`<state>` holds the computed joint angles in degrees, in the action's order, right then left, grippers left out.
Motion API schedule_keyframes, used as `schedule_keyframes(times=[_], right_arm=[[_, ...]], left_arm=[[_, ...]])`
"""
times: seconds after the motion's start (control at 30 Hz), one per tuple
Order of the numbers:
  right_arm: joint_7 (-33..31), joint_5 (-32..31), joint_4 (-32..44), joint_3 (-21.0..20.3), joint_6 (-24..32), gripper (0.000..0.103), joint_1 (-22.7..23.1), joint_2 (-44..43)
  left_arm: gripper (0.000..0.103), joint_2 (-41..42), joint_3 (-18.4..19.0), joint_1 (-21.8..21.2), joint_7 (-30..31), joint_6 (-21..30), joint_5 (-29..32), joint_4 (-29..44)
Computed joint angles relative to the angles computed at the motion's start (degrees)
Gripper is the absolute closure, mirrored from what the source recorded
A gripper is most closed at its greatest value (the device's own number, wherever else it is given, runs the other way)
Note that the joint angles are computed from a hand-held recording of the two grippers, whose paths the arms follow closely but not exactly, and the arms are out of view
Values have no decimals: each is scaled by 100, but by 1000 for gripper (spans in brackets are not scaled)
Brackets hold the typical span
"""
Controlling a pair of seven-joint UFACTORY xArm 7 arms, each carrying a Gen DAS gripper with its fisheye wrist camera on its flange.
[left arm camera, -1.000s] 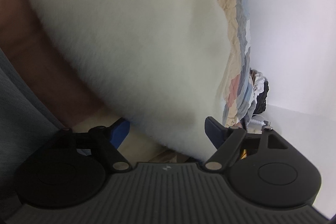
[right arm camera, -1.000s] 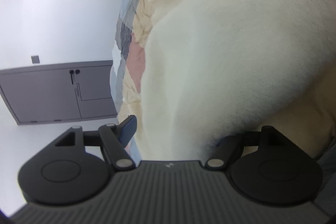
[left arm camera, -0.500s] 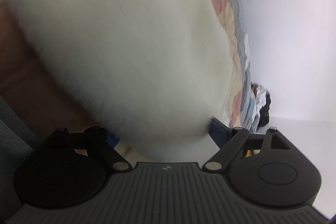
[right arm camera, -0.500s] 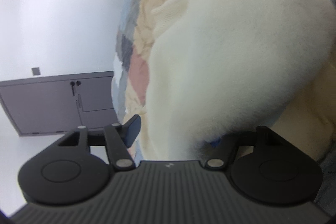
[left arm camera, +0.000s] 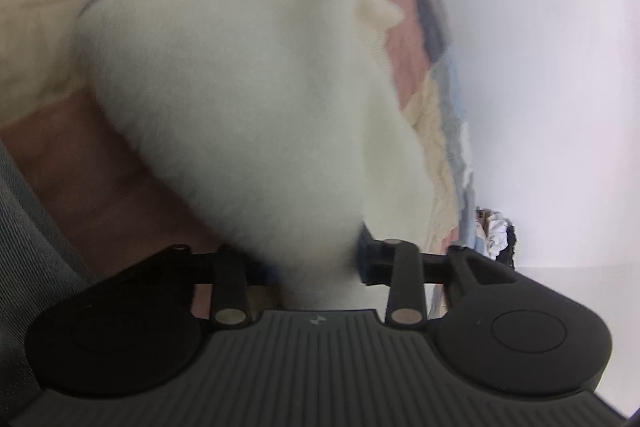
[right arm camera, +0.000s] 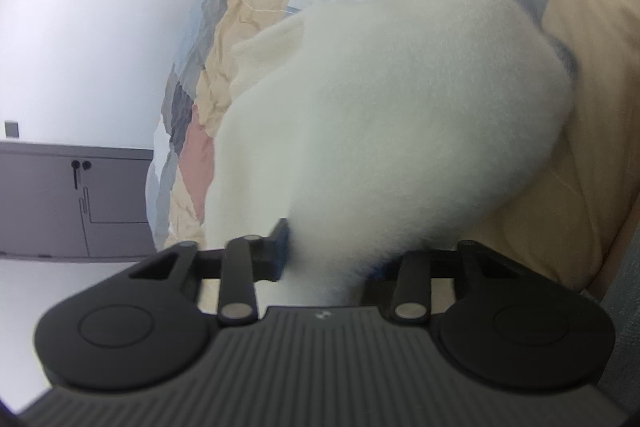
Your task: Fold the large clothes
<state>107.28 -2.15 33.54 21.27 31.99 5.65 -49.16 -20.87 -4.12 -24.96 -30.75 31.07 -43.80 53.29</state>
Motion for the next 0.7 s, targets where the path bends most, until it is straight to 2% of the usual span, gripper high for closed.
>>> schedule_keyframes(times=[0.13, 0.27, 0.53, 0.7], right_arm=[[-264, -222, 166, 35, 171, 75, -26, -18], [-567, -505, 414, 131, 338, 76, -122, -119], [-1171, -548, 359, 130, 455, 76, 45, -879], [-1472, -459, 224, 165, 265, 76, 21, -1018]], left_arm=[[73, -106, 12, -130, 396, -232, -65, 19], [74, -314, 138, -294, 919, -310, -173, 41], [74, -1429, 331, -514, 1308, -20, -228, -580], [72, -1200, 397, -608, 1505, -45, -176, -357]])
